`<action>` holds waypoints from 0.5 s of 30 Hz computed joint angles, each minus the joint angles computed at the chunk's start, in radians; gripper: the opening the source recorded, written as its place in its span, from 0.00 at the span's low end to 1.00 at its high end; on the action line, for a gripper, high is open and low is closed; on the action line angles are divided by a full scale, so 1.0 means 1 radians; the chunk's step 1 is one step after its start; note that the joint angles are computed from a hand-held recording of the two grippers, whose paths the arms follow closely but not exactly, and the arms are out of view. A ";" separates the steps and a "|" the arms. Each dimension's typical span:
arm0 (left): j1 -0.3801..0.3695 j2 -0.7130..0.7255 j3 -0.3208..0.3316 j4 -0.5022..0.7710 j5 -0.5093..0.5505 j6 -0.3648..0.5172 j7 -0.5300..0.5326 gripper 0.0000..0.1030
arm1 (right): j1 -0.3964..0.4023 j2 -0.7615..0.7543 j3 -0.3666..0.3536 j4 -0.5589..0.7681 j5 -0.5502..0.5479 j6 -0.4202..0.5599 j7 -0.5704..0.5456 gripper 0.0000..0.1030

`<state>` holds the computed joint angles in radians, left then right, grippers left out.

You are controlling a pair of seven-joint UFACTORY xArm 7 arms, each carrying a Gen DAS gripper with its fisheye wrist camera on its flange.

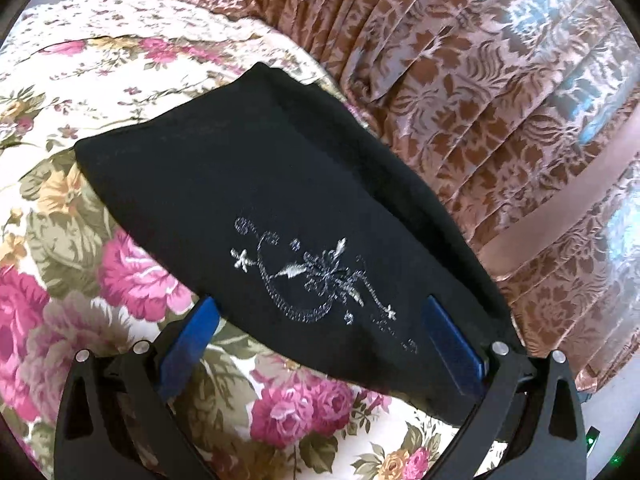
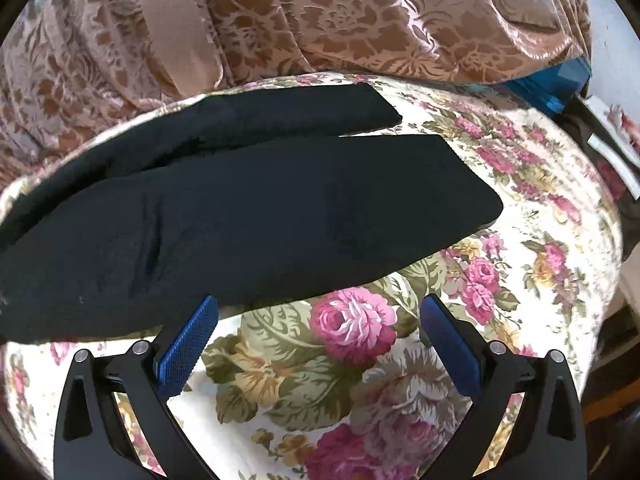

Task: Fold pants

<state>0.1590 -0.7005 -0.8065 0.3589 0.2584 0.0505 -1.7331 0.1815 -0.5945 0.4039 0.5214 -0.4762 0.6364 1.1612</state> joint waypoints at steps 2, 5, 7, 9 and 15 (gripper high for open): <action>0.011 -0.024 -0.014 -0.024 -0.002 -0.043 -0.013 0.97 | 0.011 -0.033 -0.061 -0.069 0.029 -0.126 0.002 0.97; 0.003 -0.098 -0.034 -0.071 -0.037 -0.064 -0.049 0.83 | 0.056 -0.063 -0.201 -0.190 0.167 -0.363 -0.027 0.97; -0.011 -0.137 -0.041 -0.108 -0.067 -0.082 -0.086 0.74 | 0.129 -0.053 -0.342 -0.266 0.285 -0.512 -0.064 0.89; -0.008 -0.181 -0.060 -0.153 -0.099 -0.136 -0.135 0.71 | 0.153 -0.049 -0.406 -0.311 0.349 -0.609 -0.076 0.78; 0.007 -0.138 -0.066 -0.166 -0.121 -0.222 -0.093 0.75 | 0.309 0.034 -0.646 -0.357 0.461 -0.886 -0.145 0.57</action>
<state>0.1655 -0.8389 -0.8727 0.1932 0.1377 -0.1713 -1.8257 0.4909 -0.5607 -0.2417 0.1645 -0.0148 -0.2493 1.0162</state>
